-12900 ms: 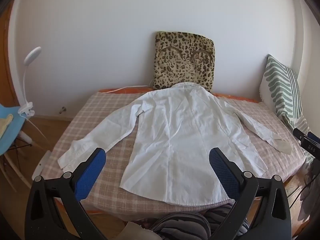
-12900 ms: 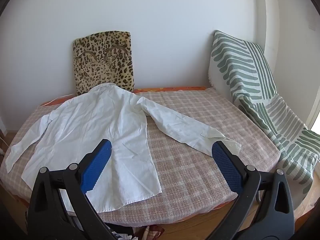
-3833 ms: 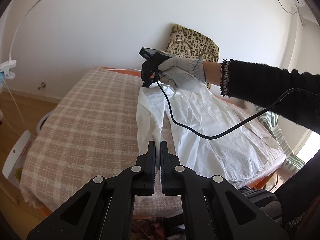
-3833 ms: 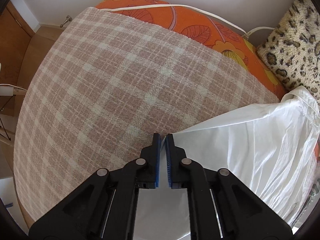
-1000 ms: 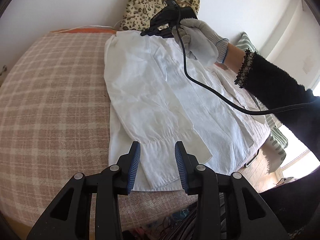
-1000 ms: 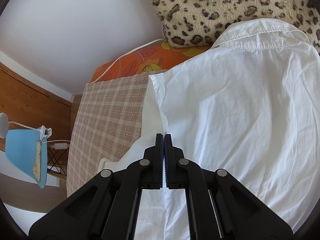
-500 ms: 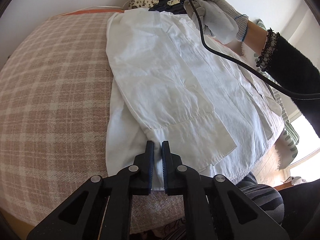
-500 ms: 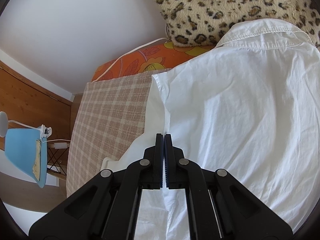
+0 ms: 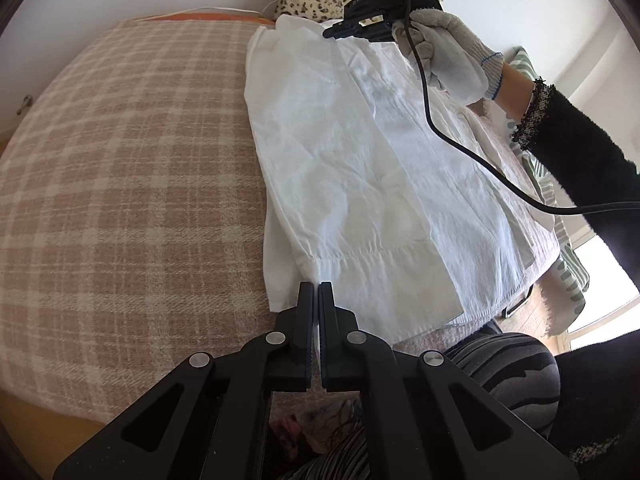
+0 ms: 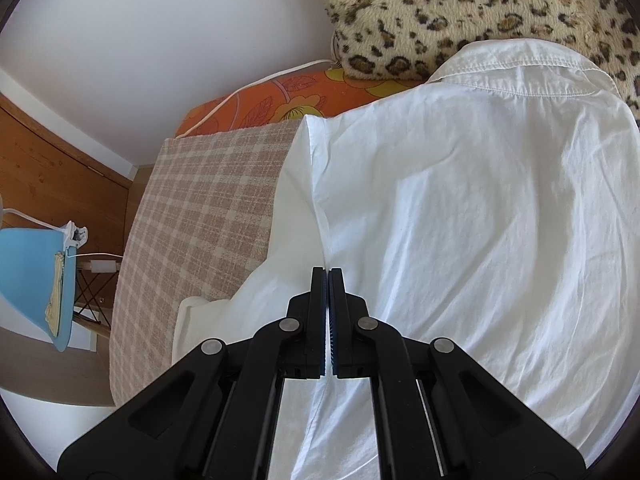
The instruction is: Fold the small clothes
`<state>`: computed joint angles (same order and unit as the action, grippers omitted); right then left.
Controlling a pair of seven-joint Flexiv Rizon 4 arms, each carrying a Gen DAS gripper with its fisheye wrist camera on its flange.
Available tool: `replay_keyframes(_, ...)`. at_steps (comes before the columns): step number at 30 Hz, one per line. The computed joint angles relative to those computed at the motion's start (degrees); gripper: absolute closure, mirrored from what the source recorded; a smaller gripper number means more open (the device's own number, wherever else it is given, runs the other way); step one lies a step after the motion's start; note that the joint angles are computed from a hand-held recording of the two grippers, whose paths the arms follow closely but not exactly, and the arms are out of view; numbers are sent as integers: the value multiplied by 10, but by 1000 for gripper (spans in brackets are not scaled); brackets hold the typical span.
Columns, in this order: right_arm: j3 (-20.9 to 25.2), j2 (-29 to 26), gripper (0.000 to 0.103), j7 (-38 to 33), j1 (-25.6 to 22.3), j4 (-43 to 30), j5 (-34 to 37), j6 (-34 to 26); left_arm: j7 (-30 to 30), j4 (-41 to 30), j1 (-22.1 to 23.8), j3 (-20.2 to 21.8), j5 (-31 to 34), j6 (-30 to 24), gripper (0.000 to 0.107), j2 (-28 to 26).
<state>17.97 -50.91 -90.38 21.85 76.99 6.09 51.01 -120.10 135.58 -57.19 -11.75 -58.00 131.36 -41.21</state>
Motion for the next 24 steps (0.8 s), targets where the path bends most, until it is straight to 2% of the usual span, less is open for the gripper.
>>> replay_keyframes(2,4,-3,100,-6,-5,3,5,-2,-33,18,27,-3,48,-21,105,15)
replay_keyframes(5,17,-5,100,-30,-19,2,16,-8,24,28,-22,24,-34,-10,97,44)
replay_keyframes(7,21,-4,100,-39,-24,-1,23,-10,14,48,-3,25,-20,22,83,57)
replay_keyframes(8,24,-4,100,-47,-28,-4,28,-11,10,54,12,27,-9,33,81,61)
replay_keyframes(10,29,-3,100,-59,-32,-9,37,-12,38,54,36,36,-16,40,81,65)
replay_keyframes(13,26,-3,99,-64,-31,-22,47,-21,50,44,108,49,54,35,81,60)
replay_keyframes(14,21,-3,99,-60,-28,-24,48,-16,75,31,113,58,38,25,81,56)
replay_keyframes(15,13,-1,98,-53,-21,-20,46,0,97,15,120,64,28,18,81,49)
replay_keyframes(17,4,5,98,-47,-12,-10,40,34,106,-10,152,67,53,16,81,34)
replay_keyframes(19,46,4,98,-86,-38,-12,64,45,96,-32,186,67,94,26,81,18)
replay_keyframes(21,83,3,98,-137,-58,-16,85,22,117,-57,192,74,95,22,81,3)
replay_keyframes(22,87,4,98,-157,-56,-14,88,11,127,-70,197,76,100,19,80,-5)
replay_keyframes(24,65,9,98,-175,-30,1,72,9,166,-100,196,82,80,-9,80,-20)
